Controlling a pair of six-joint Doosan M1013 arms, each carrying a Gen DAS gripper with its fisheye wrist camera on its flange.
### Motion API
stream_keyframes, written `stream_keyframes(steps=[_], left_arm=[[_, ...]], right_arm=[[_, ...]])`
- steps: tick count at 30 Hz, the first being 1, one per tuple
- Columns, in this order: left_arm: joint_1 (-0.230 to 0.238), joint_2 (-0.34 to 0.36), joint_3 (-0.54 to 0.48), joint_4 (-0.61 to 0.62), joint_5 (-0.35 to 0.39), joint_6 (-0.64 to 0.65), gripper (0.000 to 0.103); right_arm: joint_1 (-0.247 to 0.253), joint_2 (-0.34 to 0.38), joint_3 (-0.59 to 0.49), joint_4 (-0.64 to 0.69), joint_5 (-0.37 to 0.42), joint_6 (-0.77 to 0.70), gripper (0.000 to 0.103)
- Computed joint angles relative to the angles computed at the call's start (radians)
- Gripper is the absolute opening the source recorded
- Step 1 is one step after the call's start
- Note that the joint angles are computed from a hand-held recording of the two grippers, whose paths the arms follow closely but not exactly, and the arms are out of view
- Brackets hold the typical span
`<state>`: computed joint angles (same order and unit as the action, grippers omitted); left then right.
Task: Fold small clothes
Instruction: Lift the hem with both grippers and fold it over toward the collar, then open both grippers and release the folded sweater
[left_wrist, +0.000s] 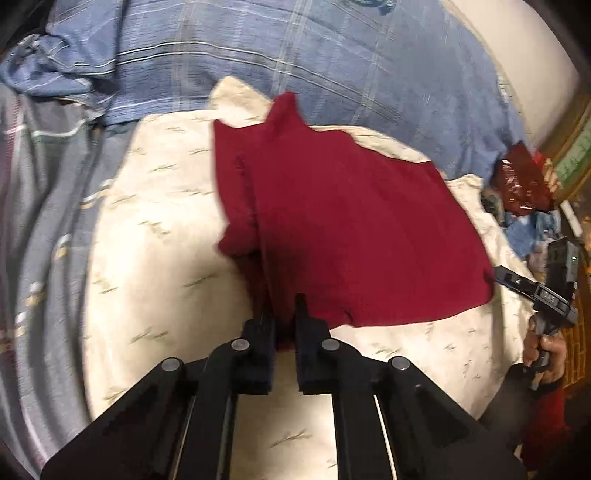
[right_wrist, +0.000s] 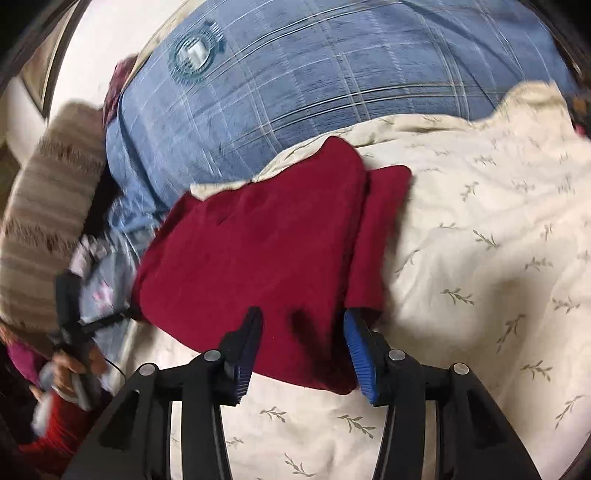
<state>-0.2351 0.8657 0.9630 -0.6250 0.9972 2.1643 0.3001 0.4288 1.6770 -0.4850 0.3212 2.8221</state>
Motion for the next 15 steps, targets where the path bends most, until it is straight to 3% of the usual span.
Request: stream_keyframes(steps=[2, 4, 7, 9, 11, 15], left_arm=[[0.001, 0.009, -0.003, 0.023, 0.008, -0.033, 0.006], [-0.001, 0.004, 0.007, 0.031, -0.009, -0.06, 0.008], [-0.012, -0.035, 0.054, 0.073, -0.102, -0.053, 0.014], [-0.02, -0.052, 0.071, 0.105, -0.145, -0.073, 0.037], [-0.019, -0.059, 0.079, 0.052, -0.168, -0.067, 0.049], [-0.041, -0.058, 0.07, 0.116, -0.221, -0.148, 0.052]], right_arm=[[0.007, 0.013, -0.024, 0.018, 0.066, -0.014, 0.048], [0.007, 0.008, -0.022, 0.008, 0.044, 0.018, 0.048], [0.015, 0.004, -0.04, -0.032, 0.0, 0.01, 0.055], [0.023, 0.024, -0.088, -0.012, 0.022, -0.064, 0.058], [0.027, 0.063, -0.157, 0.049, 0.061, -0.167, 0.058], [0.034, 0.118, -0.253, 0.024, 0.126, -0.158, 0.058]])
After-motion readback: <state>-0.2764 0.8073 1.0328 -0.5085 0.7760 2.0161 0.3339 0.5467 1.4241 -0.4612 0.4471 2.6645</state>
